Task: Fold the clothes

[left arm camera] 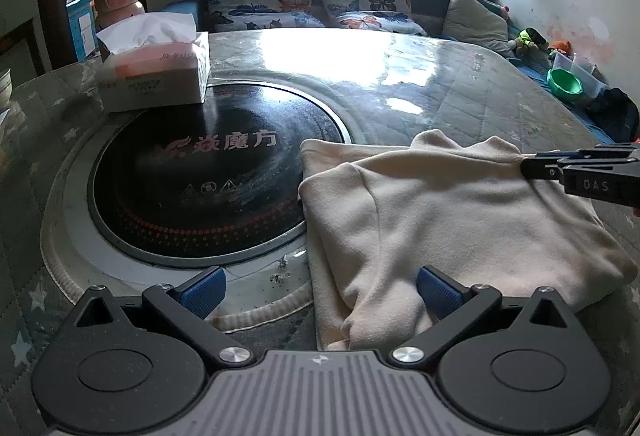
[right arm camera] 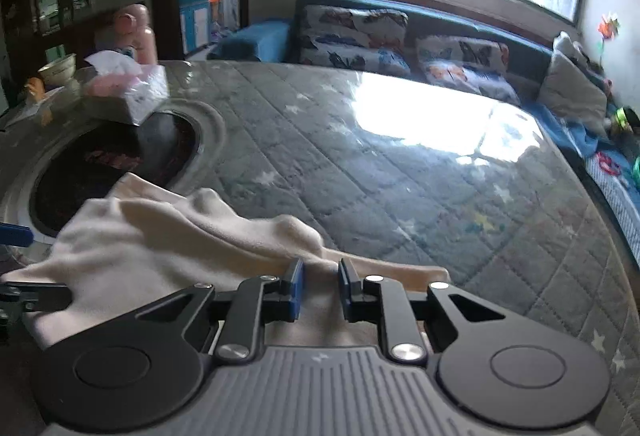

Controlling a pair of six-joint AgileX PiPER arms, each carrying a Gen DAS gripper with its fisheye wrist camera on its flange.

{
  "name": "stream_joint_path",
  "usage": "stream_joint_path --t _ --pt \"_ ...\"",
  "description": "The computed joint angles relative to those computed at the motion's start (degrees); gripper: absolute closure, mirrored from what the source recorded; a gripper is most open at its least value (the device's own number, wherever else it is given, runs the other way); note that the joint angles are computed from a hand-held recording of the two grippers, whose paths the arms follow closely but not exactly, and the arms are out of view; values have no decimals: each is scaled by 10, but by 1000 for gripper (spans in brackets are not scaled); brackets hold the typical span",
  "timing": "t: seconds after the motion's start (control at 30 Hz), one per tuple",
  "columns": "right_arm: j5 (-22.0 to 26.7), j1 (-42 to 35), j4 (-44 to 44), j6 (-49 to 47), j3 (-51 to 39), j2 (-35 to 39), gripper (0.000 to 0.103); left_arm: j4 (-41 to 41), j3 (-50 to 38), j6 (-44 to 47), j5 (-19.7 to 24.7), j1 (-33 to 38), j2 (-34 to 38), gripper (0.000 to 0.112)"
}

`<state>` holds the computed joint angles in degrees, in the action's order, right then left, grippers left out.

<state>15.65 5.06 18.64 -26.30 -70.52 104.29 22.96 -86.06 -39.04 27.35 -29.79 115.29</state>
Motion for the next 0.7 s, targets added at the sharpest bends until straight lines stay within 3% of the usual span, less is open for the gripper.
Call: stream_joint_path --t 0.13,0.33,0.53,0.7 --pt "11 13 90 -106 2 -6 85 -10 -3 8 2 1 2 9" --pt "26 32 15 -26 -37 29 85 -37 -5 32 4 8 0 9" --pt "51 44 88 -95 -56 27 85 -54 -9 42 8 9 1 9" --pt "49 70 26 -43 -95 62 85 -50 -8 42 7 8 0 9"
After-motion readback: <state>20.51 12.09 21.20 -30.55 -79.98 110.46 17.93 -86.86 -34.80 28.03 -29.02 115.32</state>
